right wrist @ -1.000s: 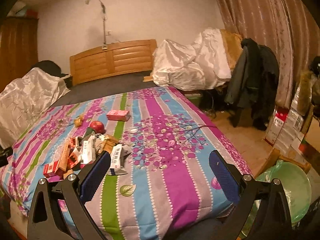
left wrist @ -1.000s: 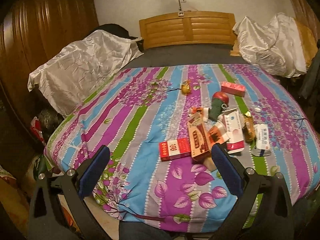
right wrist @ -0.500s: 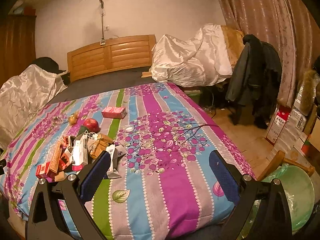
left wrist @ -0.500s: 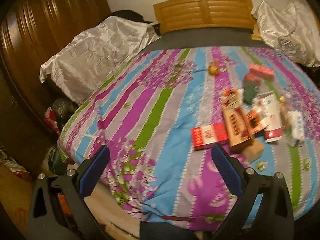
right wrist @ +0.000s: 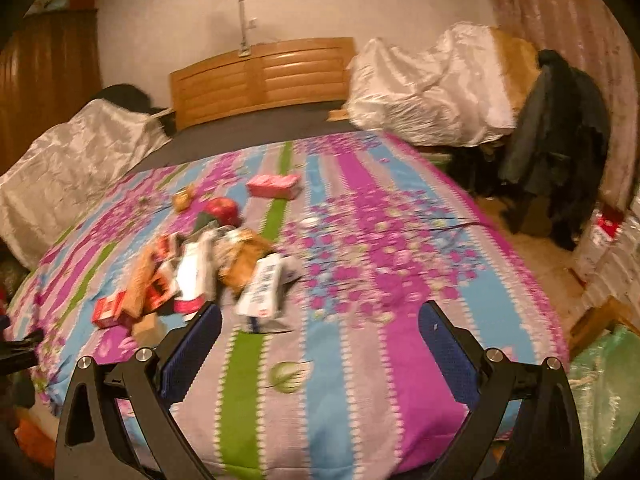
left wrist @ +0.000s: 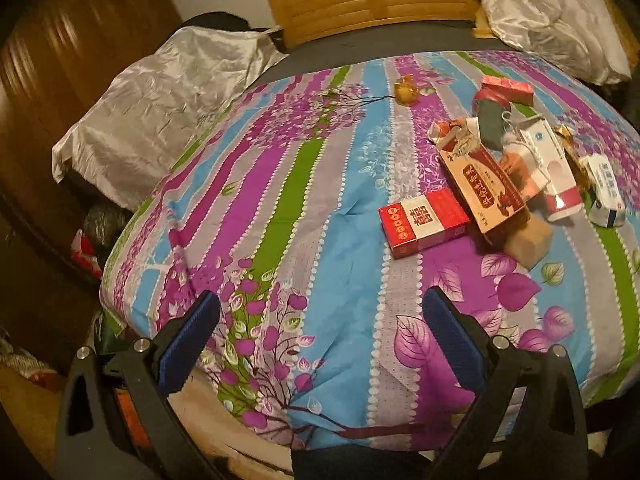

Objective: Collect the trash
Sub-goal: 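Move both tools toward the pile of boxes on the bedspread, then grasp the long tan snack box with the right tool while the left tool grasps the red cigarette box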

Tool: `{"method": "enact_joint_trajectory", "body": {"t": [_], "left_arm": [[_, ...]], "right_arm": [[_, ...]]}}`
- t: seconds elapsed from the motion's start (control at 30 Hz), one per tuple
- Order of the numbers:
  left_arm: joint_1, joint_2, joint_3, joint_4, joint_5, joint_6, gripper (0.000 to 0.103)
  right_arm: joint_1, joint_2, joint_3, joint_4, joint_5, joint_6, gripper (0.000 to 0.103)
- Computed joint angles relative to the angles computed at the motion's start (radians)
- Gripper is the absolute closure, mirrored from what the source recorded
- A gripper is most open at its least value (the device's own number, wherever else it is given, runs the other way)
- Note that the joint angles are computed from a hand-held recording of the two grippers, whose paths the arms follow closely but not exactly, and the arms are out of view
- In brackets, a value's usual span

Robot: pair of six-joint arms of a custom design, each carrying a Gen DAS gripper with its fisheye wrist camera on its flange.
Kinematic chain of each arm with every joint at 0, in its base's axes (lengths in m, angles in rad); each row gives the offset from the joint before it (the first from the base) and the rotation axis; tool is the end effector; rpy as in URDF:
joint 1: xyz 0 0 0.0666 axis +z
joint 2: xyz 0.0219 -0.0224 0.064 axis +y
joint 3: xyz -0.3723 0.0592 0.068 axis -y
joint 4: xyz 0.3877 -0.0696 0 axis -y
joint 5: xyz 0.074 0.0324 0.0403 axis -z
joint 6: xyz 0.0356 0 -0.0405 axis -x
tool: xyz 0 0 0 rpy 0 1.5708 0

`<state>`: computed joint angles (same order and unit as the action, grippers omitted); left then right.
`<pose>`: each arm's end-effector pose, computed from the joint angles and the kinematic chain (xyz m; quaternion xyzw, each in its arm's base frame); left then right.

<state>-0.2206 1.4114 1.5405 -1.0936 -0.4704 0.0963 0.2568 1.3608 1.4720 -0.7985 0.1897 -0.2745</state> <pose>0.4664 -0.0885 0.4719 -0.0118 0.9307 0.1738 0.3218 0.4663 0.1151 0.4826 0.0485 0.8995 0.0291 0.4331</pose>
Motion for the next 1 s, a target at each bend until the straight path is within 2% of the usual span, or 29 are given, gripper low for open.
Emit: {"method": "enact_joint_trajectory", "body": {"t": [0.17, 0.3, 0.47, 0.53, 0.63, 0.8, 0.87, 0.9, 0.93, 0.97, 1.0], "left_arm": [[0.016, -0.012, -0.039, 0.045, 0.023, -0.014, 0.005], [0.036, -0.031, -0.08, 0.056, 0.035, -0.001, 0.005], [0.076, -0.065, -0.14, 0.062, 0.048, 0.034, 0.005], [0.099, -0.078, -0.164, 0.057, 0.059, 0.067, 0.005], [0.128, -0.093, -0.192, 0.056, 0.09, 0.098, 0.005], [0.153, -0.098, -0.221, 0.072, 0.12, 0.078, 0.005], [0.162, -0.101, -0.23, 0.083, 0.132, 0.059, 0.005], [0.169, -0.104, -0.235, 0.093, 0.138, 0.046, 0.005], [0.175, -0.105, -0.237, 0.102, 0.144, 0.034, 0.005], [0.179, -0.104, -0.237, 0.106, 0.148, 0.028, 0.005], [0.184, -0.104, -0.237, 0.115, 0.156, 0.018, 0.005]], "right_arm": [[0.055, 0.067, 0.053, 0.006, -0.047, 0.039, 0.006], [0.108, 0.159, 0.152, -0.02, -0.106, 0.093, 0.009], [0.191, 0.352, 0.387, -0.081, -0.127, 0.211, 0.012], [0.216, 0.427, 0.48, -0.111, -0.124, 0.229, 0.012], [0.262, 0.571, 0.663, -0.199, -0.072, 0.276, 0.012], [0.327, 0.842, 1.008, -0.406, 0.147, 0.366, 0.011], [0.341, 0.917, 1.101, -0.469, 0.206, 0.381, 0.012], [0.345, 0.945, 1.132, -0.499, 0.219, 0.386, 0.014], [0.343, 0.943, 1.116, -0.503, 0.217, 0.391, 0.022], [0.338, 0.947, 1.118, -0.526, 0.204, 0.386, 0.052], [0.334, 0.961, 1.146, -0.567, 0.181, 0.362, 0.072]]}}
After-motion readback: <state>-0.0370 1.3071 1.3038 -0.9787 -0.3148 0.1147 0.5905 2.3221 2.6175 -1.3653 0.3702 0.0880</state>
